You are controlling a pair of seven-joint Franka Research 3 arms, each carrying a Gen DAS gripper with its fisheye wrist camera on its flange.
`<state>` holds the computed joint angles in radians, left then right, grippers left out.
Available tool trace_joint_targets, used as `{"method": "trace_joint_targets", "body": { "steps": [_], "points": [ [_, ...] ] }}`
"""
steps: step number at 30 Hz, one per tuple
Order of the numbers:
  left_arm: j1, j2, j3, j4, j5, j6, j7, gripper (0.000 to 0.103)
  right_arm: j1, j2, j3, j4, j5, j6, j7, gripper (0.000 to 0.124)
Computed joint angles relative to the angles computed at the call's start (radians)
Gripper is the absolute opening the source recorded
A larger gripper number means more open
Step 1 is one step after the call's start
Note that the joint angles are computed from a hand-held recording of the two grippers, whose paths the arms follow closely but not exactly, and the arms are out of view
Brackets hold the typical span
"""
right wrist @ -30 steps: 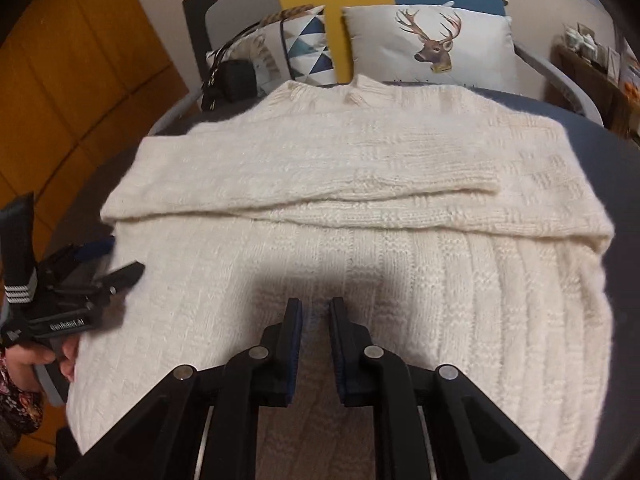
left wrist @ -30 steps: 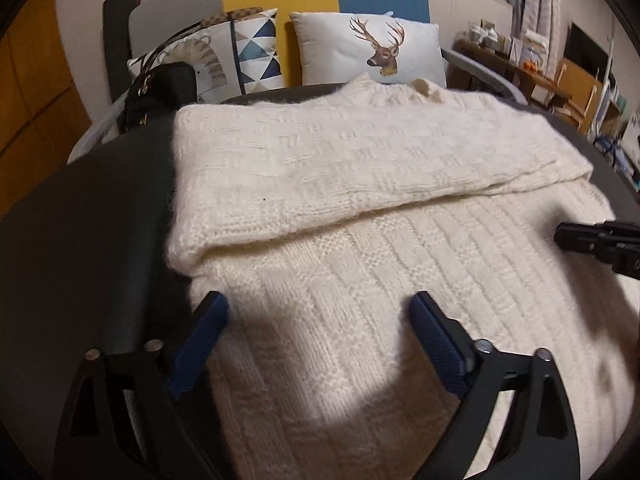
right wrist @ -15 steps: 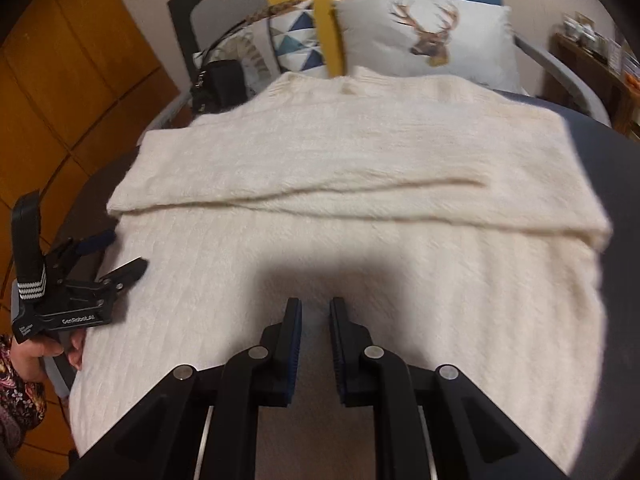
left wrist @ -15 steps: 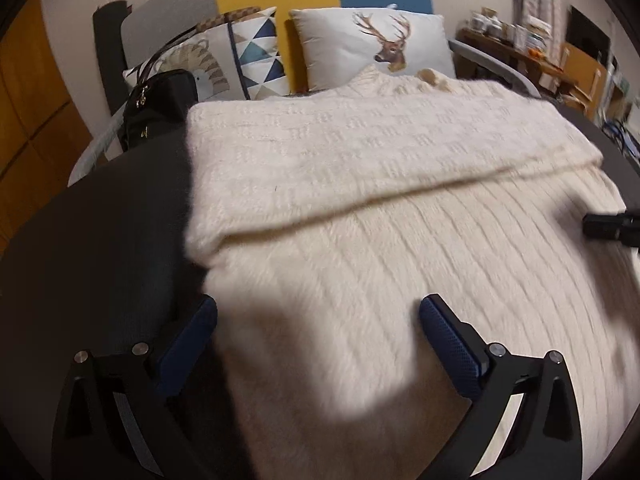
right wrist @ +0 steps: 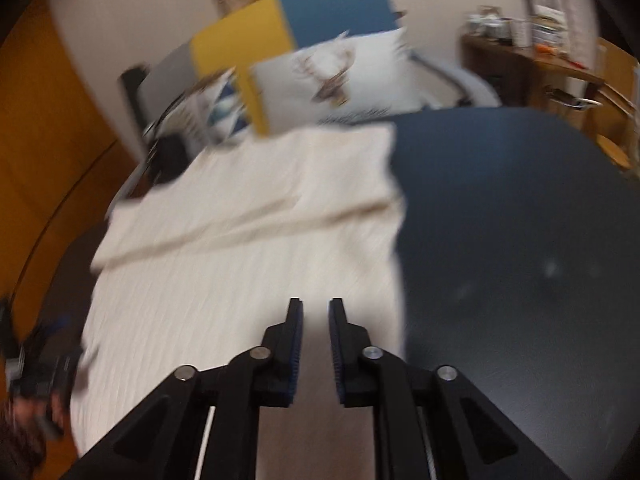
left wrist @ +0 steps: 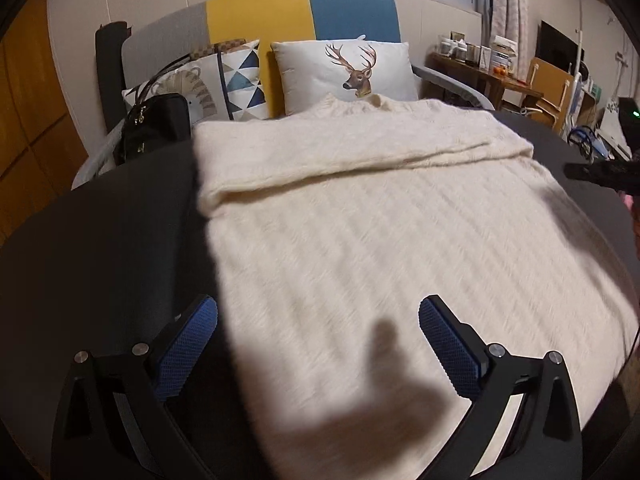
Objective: Fold clothes
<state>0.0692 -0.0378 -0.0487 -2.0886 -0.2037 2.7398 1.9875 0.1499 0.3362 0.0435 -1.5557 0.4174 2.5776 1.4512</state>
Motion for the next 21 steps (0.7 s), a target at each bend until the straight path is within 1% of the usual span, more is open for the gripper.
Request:
{"method": "trace_joint_targets", "body": {
  "steps": [3, 5, 6, 7, 8, 10, 12, 13, 14, 17, 18, 19, 21],
  "points": [
    [-0.010, 0.041, -0.021, 0.036, 0.092, -0.024, -0.070, 0.103, -0.015, 0.135, -0.005, 0.176, -0.010, -0.062, 0.015, 0.007],
    [-0.012, 0.034, -0.027, -0.001, 0.134, 0.040, -0.075, 0.103, -0.016, 0.201, -0.015, 0.266, -0.037, -0.117, 0.037, 0.007],
    [-0.011, 0.035, -0.026, -0.001, 0.116, 0.040, -0.059, 0.103, -0.009, 0.232, -0.031, 0.307, -0.067, -0.145, 0.068, 0.007],
    [-0.009, 0.037, -0.024, 0.001, 0.094, 0.035, -0.042, 0.103, -0.006, 0.248, -0.044, 0.323, -0.093, -0.155, 0.089, 0.002],
    [-0.006, 0.041, -0.022, 0.009, 0.037, 0.019, -0.009, 0.103, -0.005, 0.247, -0.056, 0.313, -0.116, -0.147, 0.101, 0.001],
    [0.003, 0.052, -0.019, 0.033, -0.062, -0.024, 0.039, 0.103, -0.022, 0.236, -0.059, 0.269, -0.119, -0.103, 0.116, 0.000],
    [0.005, 0.050, -0.024, 0.028, -0.068, -0.020, 0.038, 0.103, -0.054, 0.224, -0.031, 0.243, -0.074, -0.080, 0.110, 0.000],
    [0.003, 0.048, -0.026, 0.022, -0.059, -0.012, 0.031, 0.103, -0.066, 0.210, -0.019, 0.227, -0.045, -0.069, 0.112, 0.005],
    [0.004, 0.048, -0.027, 0.020, -0.061, -0.008, 0.034, 0.103, -0.080, 0.196, -0.001, 0.205, -0.012, -0.048, 0.095, 0.005],
    [0.003, 0.047, -0.029, 0.014, -0.070, 0.002, 0.039, 0.103, -0.111, 0.175, 0.062, 0.180, 0.085, 0.004, -0.027, 0.005],
    [0.003, 0.049, -0.029, 0.016, -0.070, 0.001, 0.038, 0.103, -0.110, 0.182, 0.069, 0.194, 0.099, -0.005, -0.053, 0.005],
    [0.003, 0.048, -0.029, 0.017, -0.070, 0.001, 0.037, 0.103, -0.100, 0.201, 0.065, 0.229, 0.091, -0.035, -0.062, 0.005],
    [0.003, 0.048, -0.029, 0.016, -0.069, 0.000, 0.037, 0.103, -0.053, 0.265, 0.013, 0.331, 0.007, -0.130, 0.002, 0.005]
  ]
}}
